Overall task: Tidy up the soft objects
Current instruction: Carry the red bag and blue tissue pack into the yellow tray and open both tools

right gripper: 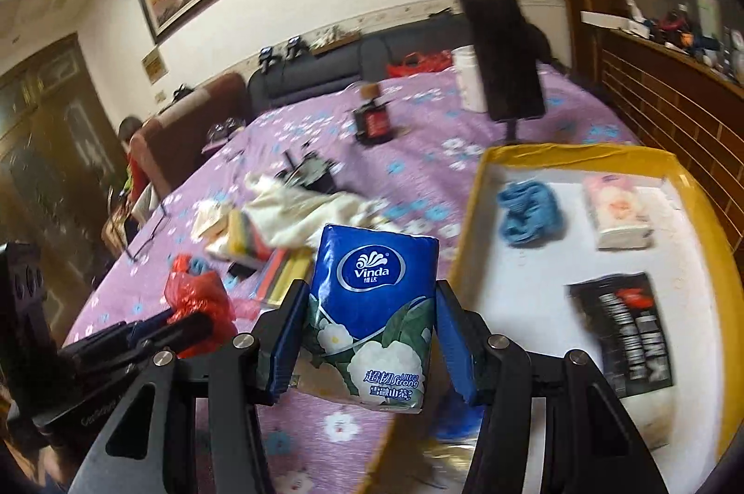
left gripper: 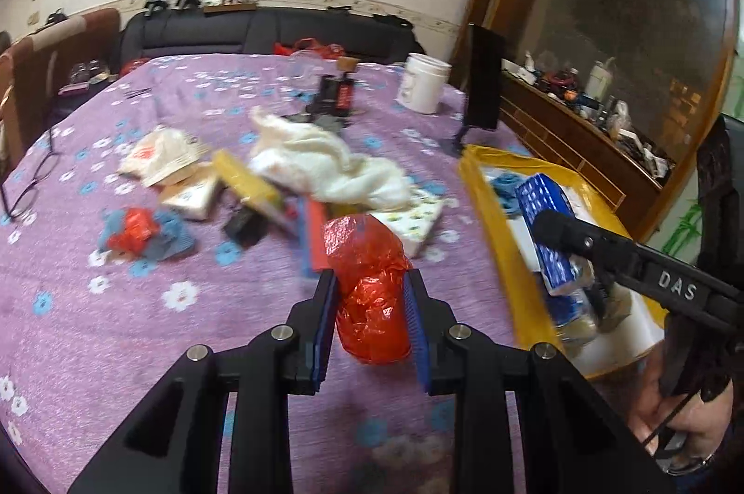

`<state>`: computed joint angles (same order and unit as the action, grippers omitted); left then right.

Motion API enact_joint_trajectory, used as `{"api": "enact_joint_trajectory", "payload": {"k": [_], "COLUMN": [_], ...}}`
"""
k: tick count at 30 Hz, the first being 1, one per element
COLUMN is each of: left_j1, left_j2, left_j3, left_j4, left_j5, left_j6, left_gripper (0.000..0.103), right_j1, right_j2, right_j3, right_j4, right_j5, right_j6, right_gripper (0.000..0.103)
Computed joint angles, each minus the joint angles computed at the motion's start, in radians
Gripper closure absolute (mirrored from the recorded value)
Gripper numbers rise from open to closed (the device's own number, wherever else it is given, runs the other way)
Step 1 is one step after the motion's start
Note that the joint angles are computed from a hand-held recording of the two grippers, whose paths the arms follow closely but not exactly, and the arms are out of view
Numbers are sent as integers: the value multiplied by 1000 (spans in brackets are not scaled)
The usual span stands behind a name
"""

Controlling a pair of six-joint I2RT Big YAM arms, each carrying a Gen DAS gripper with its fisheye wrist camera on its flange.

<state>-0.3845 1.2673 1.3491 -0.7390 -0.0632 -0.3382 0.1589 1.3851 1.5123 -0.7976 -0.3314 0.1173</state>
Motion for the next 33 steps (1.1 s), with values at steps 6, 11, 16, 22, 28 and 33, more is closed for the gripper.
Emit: {"api": "enact_joint_trajectory", "payload": {"k": [6,11,16,22,28,33], "left_j1": [-66,-111,-156,-181,-193,-199], "left_j2": [61,151,255,369,405,405], "left_j3": [79,191,308,430,464,460], "left_j4": [-14,-52,-101,-182,-208,-208], "left_j5": [20,54,70,104,109,107], "left_j6": [30,64,92,92,90,92], "left_gripper": [75,75,75,75,75,66], "right_j1": [-89,-162,-211,-215,-219,-222], "right_j2": [9,26,100,157,160,155], "right_j3": [24,56,140,204,201,194], "right_j4": [-3,-32,-122,-184,-195,-193], "right_j5": [-18,-5,7,38,46,37], "right_j6": [26,9,-47,-84,-70,-53], "right_gripper": [45,45,45,45,44,43]}}
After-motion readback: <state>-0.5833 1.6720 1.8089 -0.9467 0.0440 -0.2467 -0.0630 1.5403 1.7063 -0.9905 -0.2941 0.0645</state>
